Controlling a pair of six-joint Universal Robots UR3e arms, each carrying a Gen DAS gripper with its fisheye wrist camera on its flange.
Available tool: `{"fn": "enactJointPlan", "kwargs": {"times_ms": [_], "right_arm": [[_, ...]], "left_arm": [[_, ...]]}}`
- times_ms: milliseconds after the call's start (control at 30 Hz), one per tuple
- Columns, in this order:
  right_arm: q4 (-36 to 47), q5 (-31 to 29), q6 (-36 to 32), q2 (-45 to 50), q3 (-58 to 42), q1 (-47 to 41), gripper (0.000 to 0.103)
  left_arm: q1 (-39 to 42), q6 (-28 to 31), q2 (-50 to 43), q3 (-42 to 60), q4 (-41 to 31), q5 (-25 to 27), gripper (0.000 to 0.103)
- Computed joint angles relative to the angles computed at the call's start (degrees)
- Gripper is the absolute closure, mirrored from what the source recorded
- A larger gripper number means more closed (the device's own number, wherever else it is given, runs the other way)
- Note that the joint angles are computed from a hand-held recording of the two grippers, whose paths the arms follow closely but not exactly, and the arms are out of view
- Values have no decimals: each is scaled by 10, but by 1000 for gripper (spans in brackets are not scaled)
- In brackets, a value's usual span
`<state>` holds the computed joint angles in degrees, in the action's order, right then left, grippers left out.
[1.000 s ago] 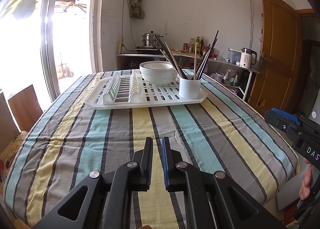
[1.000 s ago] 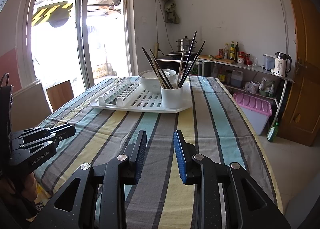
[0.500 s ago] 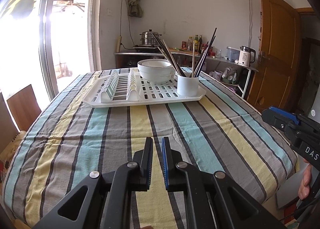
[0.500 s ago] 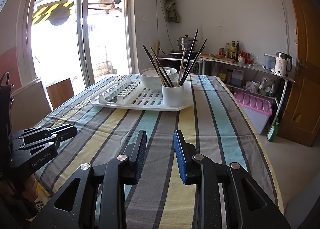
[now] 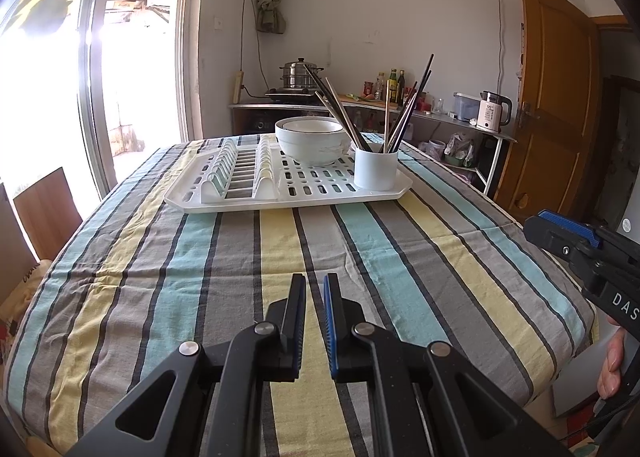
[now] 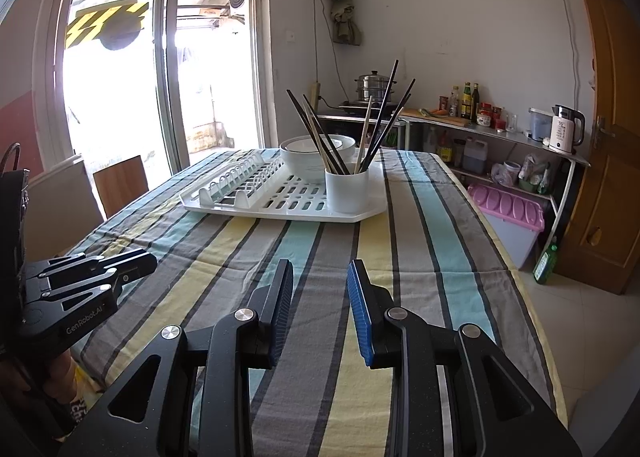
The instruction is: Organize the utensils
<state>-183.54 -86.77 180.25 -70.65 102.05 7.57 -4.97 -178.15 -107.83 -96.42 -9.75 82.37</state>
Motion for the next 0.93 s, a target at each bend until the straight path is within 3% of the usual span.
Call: {"fn": "enactJointPlan", "kwargs": {"times_ms": [933], "right_arm": [[1,-1,-1,-1,3,1,74]], "left_arm": [[7,-2,-1,-8,6,-19,95]]}}
